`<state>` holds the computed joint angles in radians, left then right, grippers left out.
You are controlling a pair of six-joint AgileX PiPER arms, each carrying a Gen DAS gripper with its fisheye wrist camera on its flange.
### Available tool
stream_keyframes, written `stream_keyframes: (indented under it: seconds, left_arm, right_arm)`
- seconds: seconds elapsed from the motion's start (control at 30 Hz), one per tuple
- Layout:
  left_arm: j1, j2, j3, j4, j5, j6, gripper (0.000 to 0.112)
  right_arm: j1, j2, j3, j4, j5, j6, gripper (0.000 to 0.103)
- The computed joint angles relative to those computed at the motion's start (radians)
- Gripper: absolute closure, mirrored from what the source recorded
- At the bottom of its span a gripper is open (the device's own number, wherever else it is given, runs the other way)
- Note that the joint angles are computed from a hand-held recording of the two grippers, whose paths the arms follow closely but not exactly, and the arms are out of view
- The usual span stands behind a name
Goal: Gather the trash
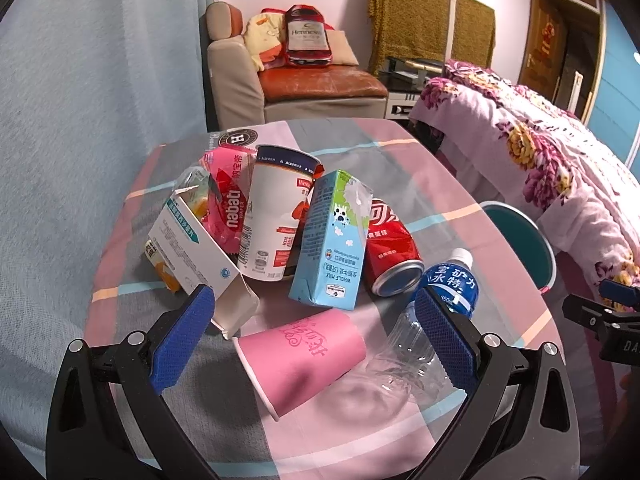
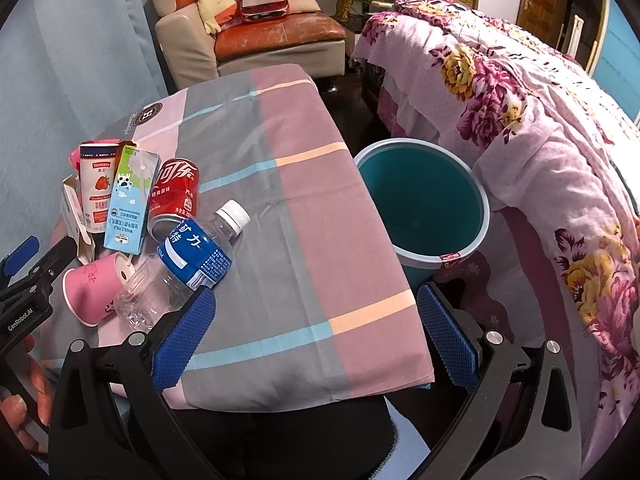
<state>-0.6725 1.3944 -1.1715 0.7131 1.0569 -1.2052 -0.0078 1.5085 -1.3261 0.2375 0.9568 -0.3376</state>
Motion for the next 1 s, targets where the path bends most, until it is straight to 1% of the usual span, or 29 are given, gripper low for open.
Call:
stream_keyframes:
  seconds: [0.1, 0.63, 1.0]
  left_arm:
    - [0.005, -0.004, 0.006, -0.001, -0.008, 0.002, 0.012]
    - [-0.006, 0.009, -0.010, 0.004, 0.001, 0.022, 0.012]
    - [-0.002, 0.008, -0.002, 0.004, -0.021, 0.042, 0.012]
  right_arm:
    - [0.002, 0.003, -0.002, -0.004, 0.002, 0.003, 0.006]
    - [0.011, 0.010, 0.002, -0.023, -0.001, 0.026, 0.006]
    - [0.024, 0.021, -0.011, -0.045, 0.008, 0.053, 0.006]
